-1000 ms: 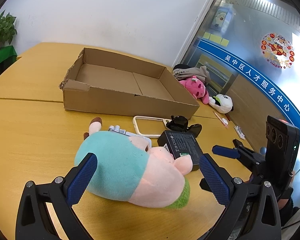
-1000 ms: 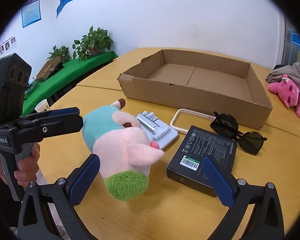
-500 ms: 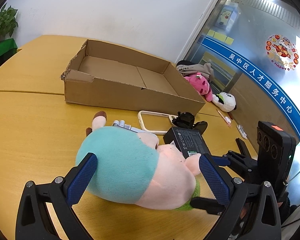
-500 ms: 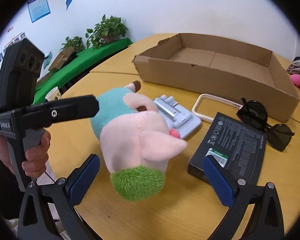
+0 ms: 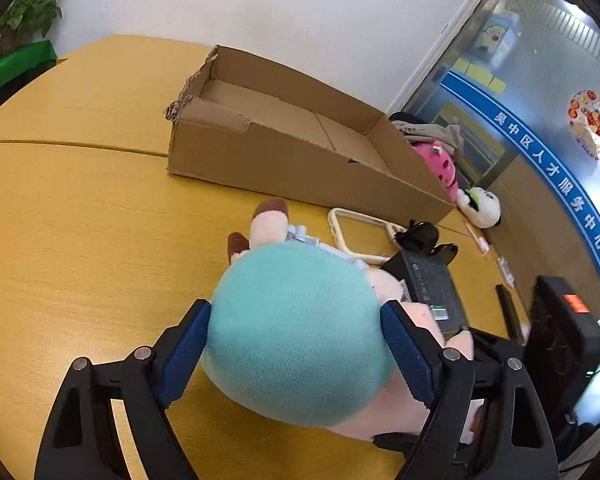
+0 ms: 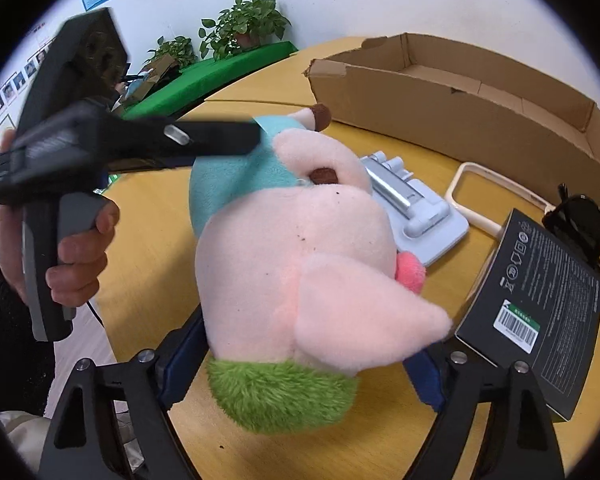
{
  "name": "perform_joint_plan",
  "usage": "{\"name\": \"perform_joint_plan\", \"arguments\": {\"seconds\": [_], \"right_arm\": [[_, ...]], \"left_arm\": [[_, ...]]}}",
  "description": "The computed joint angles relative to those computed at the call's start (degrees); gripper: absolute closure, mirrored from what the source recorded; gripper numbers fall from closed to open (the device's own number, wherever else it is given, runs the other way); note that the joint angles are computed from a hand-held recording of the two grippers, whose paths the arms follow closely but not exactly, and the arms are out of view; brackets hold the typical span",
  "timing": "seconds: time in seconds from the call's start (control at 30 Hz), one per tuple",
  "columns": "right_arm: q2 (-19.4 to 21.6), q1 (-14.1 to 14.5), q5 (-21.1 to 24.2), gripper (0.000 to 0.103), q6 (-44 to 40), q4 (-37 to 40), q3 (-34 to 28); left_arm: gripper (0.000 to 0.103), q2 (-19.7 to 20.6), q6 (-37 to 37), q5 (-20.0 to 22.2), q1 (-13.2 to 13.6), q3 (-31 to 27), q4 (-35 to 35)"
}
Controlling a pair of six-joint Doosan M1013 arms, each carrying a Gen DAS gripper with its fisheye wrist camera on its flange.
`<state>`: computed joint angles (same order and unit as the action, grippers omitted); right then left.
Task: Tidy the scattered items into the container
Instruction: 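Grasp the teal-and-pink plush pig with the left gripper and lift it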
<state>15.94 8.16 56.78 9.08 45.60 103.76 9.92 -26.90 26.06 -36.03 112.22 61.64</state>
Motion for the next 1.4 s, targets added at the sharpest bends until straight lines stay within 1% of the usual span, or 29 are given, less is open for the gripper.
{"name": "perform_joint_plan", "arguments": {"seconds": [0.07, 0.1, 0.2, 0.23, 0.37, 0.47, 0.53, 0.67, 0.73, 0.87, 1.03, 1.1, 1.2, 1.27, 1.33, 1.37, 1.4], "right_arm": [[0.2, -0.2, 0.9, 0.026, 0.0, 0.1, -0.4], [0.4, -0.3, 1.5, 0.027, 0.2, 0.1, -0.6], [0.1, -0.2, 1.6, 0.031, 0.2, -0.3, -0.7], [0.0, -0.2, 1.8, 0.033, 0.2, -0.1, -0.6], [-0.9, -0.4, 2.5, 0.036, -0.7, 2.3, -1.0], [-1.7, -0.6, 2.7, 0.037, -1.3, 4.5, -2.0], [-2.1, -0.6, 2.6, 0.037, -1.5, 6.1, -3.1], [-2.7, -0.7, 2.3, 0.037, -1.9, 9.8, -6.3], [-2.4, -0.7, 2.3, 0.037, -1.0, 11.1, -8.3], [-2.1, -0.5, 0.4, 0.037, -0.4, 14.0, -12.2], [0.1, 0.1, -1.1, 0.037, 2.8, 15.2, -18.3], [1.2, 0.6, -2.0, 0.037, 3.9, 15.3, -20.8], [3.2, 1.6, -3.6, 0.039, 7.5, 13.7, -24.9], [5.0, 2.2, -4.0, 0.04, 10.4, 13.2, -27.8], [6.7, 2.8, -4.0, 0.04, 13.2, 12.8, -30.0], [7.5, 2.8, -4.0, 0.04, 14.5, 12.7, -30.9], [8.3, 3.0, -4.1, 0.04, 15.9, 12.2, -31.8]], "left_arm": [[0.022, -0.3, -1.6, -0.8, -0.1, 0.4, 1.7], [0.023, -0.4, -1.7, -1.0, -0.1, 0.5, 1.8], [0.027, -0.7, 1.1, -1.3, 0.0, 0.2, -0.7], [0.027, -0.8, 2.4, -0.6, -0.1, -0.1, -1.5], [0.028, -1.9, 4.9, 2.5, -0.7, -1.3, -0.6], [0.028, -2.8, 9.2, 3.4, -0.1, -2.8, -1.8], [0.028, -3.3, 13.2, 4.8, 0.4, -4.6, -2.4], [0.028, -4.1, 19.0, 6.6, 1.4, -8.0, -0.5], [0.029, -4.3, 22.6, 6.5, 2.5, -10.1, -0.3], [0.03, -4.1, 30.7, 4.5, 5.3, -14.3, -1.8], [0.03, -2.6, 41.5, 2.6, 9.0, -19.8, -6.1], [0.03, -1.9, 45.7, 1.2, 10.8, -21.7, -8.5], [0.03, 0.2, 53.7, -0.1, 13.7, -25.5, -14.6], [0.03, 1.2, 57.4, -0.7, 15.2, -27.0, -17.8], [0.03, 2.7, 63.5, -1.2, 17.0, -29.2, -23.5], [0.03, 3.4, 65.7, -1.2, 17.6, -30.1, -25.3], [0.03, 4.3, 69.5, -1.0, 18.5, -31.3, -28.3]]}}
